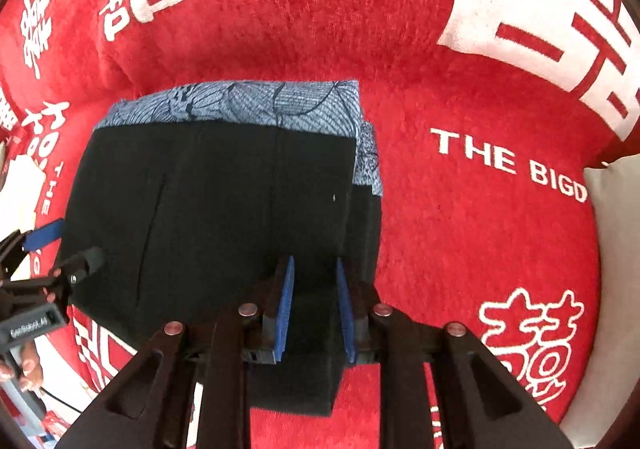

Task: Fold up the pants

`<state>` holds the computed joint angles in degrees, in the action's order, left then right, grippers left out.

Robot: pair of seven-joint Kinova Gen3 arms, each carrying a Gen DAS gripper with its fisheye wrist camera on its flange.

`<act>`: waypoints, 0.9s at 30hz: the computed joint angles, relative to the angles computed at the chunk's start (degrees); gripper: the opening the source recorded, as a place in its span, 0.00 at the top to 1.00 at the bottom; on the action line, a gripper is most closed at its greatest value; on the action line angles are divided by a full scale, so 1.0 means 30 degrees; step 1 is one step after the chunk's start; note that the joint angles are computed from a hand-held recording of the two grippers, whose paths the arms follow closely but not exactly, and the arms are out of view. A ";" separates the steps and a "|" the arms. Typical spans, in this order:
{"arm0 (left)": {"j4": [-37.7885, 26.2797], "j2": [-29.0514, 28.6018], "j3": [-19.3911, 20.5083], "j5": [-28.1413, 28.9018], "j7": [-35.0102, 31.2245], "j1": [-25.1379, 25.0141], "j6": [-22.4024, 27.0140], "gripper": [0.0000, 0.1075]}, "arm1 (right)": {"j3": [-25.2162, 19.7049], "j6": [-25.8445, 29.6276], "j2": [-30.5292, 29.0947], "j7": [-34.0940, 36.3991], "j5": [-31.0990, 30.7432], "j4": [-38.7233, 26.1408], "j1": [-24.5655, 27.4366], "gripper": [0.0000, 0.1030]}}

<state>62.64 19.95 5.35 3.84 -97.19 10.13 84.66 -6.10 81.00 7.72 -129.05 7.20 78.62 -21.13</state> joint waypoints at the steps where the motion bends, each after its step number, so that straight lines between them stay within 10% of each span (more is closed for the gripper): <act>1: -0.0138 0.0101 -0.0015 0.0012 0.0036 -0.0024 0.0082 0.20 | -0.0055 0.0171 0.0035 -0.0097 0.0117 -0.0112 -0.0114 0.77; 17: -0.0829 0.0770 -0.0073 0.0024 0.0189 -0.0129 0.0181 0.20 | -0.0808 0.2025 -0.0429 -0.1598 0.2050 -0.0287 -0.2018 0.76; 22: -0.0584 0.0493 0.0059 0.1941 -0.0503 -0.1567 -0.0080 0.20 | -0.0552 0.1101 -0.1372 -0.1467 0.0889 0.0356 -0.1157 0.49; 27: -0.1255 0.0996 0.0017 0.2054 -0.1133 -0.1870 0.0566 0.20 | -0.0632 0.1007 -0.1864 -0.1229 0.0360 0.0745 -0.0521 0.47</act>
<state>58.88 22.94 5.40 10.00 -100.59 4.52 86.35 -7.99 84.03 2.13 -132.73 8.28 80.86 -22.70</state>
